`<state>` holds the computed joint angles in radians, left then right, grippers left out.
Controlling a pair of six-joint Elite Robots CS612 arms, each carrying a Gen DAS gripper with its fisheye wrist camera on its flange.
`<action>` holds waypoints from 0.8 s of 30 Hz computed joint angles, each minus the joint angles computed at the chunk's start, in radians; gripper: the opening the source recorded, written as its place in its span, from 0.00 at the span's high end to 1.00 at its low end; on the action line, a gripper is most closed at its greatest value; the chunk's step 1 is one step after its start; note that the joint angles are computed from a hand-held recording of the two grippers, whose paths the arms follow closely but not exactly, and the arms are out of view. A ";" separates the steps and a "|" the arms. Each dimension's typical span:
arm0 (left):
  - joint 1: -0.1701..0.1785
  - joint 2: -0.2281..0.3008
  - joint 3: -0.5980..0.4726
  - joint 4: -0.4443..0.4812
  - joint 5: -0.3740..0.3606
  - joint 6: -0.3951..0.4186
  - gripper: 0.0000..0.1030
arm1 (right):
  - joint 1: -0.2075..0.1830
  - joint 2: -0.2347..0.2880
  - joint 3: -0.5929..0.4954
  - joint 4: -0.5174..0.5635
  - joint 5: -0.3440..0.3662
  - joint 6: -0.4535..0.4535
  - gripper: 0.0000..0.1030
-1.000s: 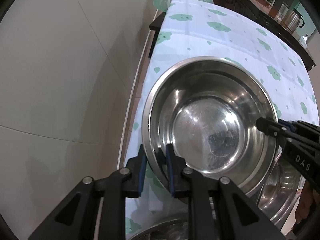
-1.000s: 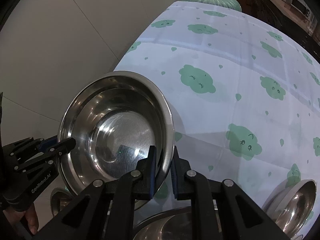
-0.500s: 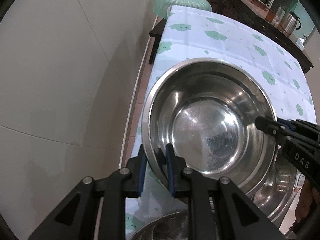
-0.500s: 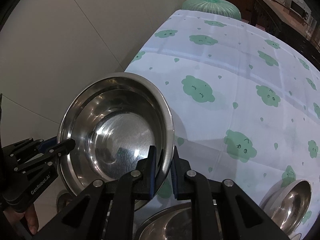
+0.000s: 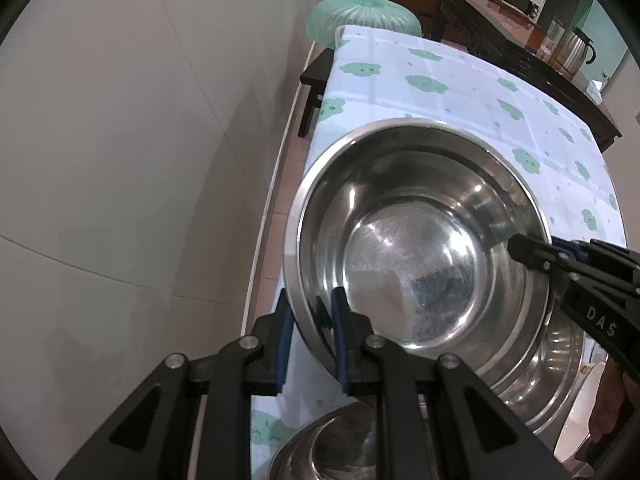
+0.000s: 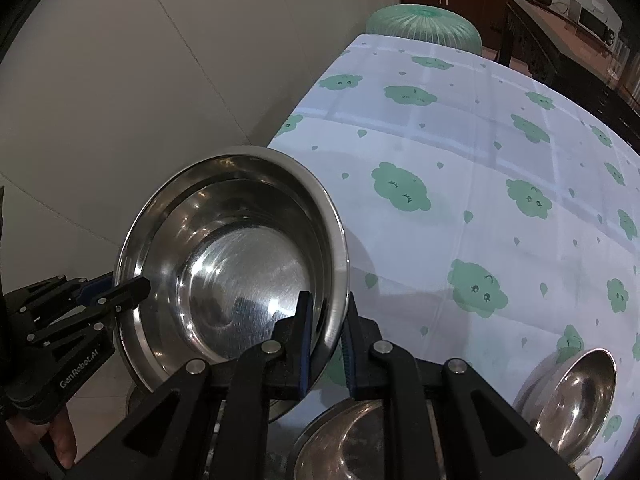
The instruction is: Organize plates and bowls
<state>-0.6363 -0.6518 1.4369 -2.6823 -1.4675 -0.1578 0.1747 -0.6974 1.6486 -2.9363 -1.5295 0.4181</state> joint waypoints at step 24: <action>0.010 -0.073 0.134 -0.087 -0.021 -0.001 0.84 | 0.047 -0.036 0.050 -0.024 -0.032 0.016 0.86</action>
